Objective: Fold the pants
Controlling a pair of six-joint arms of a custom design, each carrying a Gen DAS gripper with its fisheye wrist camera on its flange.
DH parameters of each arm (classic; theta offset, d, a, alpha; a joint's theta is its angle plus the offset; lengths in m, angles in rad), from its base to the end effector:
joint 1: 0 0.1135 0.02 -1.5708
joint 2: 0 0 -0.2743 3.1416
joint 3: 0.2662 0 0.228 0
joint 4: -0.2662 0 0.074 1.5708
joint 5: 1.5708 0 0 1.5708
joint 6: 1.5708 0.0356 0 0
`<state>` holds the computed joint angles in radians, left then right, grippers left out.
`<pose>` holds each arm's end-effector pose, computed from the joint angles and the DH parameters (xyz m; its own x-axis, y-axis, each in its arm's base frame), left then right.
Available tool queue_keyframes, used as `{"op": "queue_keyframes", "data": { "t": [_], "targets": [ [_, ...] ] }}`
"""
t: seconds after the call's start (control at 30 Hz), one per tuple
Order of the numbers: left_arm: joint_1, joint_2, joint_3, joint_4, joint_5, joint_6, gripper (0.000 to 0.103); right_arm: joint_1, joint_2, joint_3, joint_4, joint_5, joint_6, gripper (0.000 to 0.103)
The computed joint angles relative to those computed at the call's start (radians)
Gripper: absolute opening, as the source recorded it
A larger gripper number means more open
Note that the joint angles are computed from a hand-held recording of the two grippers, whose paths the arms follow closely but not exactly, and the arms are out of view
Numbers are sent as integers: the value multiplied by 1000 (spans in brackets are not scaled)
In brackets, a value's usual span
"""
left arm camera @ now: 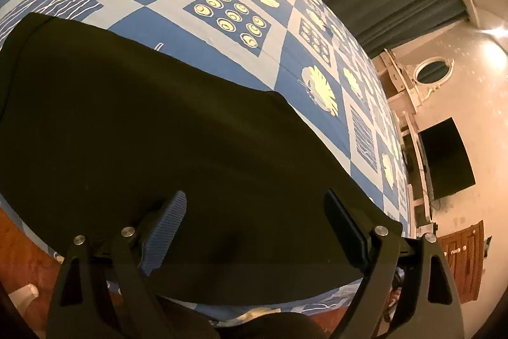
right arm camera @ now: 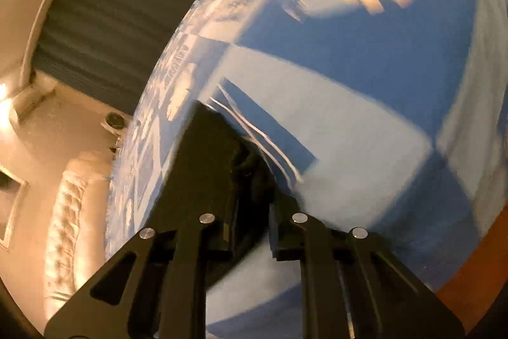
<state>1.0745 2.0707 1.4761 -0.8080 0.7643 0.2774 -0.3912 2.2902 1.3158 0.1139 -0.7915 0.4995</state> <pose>0.2045 0.3259 0.1824 -0.6102 -0.7118 -0.3479 -0.4289 0.6660 -0.6103 0.4150 -0.1438 0.0964 -0.6923 0.6497 -0.3140 0.1945 0.5871 0.7858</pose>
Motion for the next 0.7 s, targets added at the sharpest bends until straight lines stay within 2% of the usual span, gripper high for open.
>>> {"op": "queue_keyframes", "data": {
  "t": [0.07, 0.23, 0.3, 0.37, 0.43, 0.5, 0.57, 0.63, 0.67, 0.7],
  "targets": [
    [-6, 0, -1, -5, -9, 14, 87, -7, -5, 10, -18, -31, 4, 17],
    [-4, 14, 21, -24, -10, 18, 87, -29, 6, 38, -15, -82, 54, 46],
    [2, 10, 33, -14, -7, 23, 87, -30, 28, 73, -44, -113, 57, 49],
    [9, 5, 49, 10, -4, 59, 87, -27, 34, 94, -63, -135, 50, 57],
    [17, 34, 95, 15, -2, 144, 87, -14, 60, 177, -159, -167, -9, 74],
    [15, 74, 135, 17, -52, 187, 87, 9, 100, 316, -345, -183, -128, 80],
    [23, 135, 190, 0, -90, 195, 87, 28, 132, 427, -529, -193, -265, 81],
    [52, 215, 274, -79, -36, 210, 87, 51, 172, 531, -668, -185, -348, 81],
    [66, 239, 299, -102, -2, 217, 87, 61, 177, 551, -690, -155, -354, 79],
    [74, 255, 319, -122, 19, 224, 87, 64, 179, 557, -690, -136, -344, 68]
  ]
}}
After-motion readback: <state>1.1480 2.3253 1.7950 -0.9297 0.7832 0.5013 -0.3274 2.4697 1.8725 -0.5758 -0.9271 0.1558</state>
